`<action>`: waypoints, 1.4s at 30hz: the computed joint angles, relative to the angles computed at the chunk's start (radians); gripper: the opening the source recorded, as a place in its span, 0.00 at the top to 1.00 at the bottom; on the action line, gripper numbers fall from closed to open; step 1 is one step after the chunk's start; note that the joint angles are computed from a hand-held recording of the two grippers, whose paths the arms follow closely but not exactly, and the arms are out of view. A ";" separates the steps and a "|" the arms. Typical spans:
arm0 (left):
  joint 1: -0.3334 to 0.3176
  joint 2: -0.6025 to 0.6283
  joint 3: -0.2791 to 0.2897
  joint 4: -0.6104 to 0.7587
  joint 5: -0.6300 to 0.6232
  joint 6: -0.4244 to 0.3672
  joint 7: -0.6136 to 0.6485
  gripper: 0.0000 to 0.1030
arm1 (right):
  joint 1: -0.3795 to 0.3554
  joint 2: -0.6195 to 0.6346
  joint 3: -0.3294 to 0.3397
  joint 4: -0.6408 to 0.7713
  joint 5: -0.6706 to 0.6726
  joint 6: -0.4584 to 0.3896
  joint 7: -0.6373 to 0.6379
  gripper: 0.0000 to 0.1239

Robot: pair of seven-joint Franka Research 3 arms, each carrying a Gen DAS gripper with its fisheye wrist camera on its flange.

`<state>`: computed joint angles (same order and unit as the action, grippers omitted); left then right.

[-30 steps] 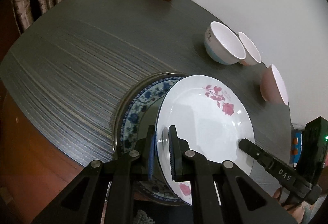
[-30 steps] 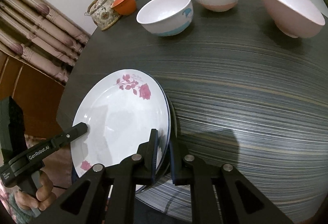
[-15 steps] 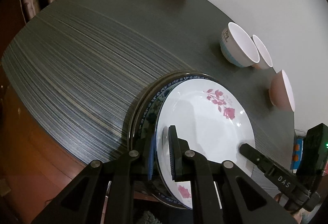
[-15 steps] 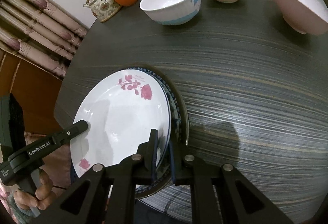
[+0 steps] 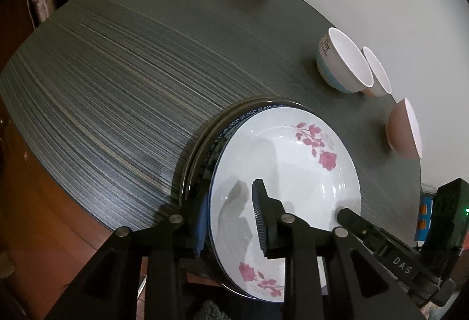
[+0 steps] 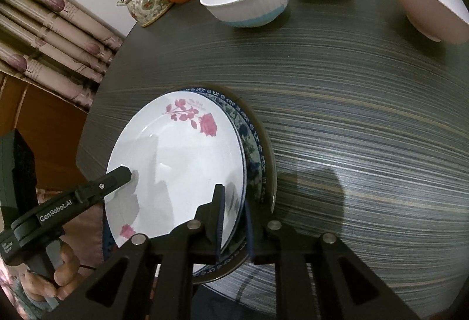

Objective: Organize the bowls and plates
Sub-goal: 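Open both grippers and lift them off the stacked plate rim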

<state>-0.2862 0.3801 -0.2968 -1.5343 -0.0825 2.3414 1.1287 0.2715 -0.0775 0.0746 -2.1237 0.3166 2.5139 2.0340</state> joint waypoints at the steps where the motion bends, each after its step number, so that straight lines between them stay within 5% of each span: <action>1: 0.000 -0.001 0.000 -0.002 0.001 0.002 0.000 0.77 | 0.000 0.001 0.000 0.002 0.001 -0.001 -0.001 0.86; 17: -0.027 0.003 0.009 0.004 0.067 0.005 -0.010 0.64 | 0.003 0.020 0.008 0.054 -0.105 -0.061 0.066 0.76; 22: -0.048 -0.022 0.022 -0.028 0.137 0.066 -0.033 0.59 | 0.007 0.029 0.011 0.072 -0.161 -0.070 0.083 0.74; 42: -0.060 -0.029 0.024 -0.043 0.203 0.092 -0.049 0.55 | -0.011 -0.043 0.000 -0.027 -0.132 0.017 0.109 0.74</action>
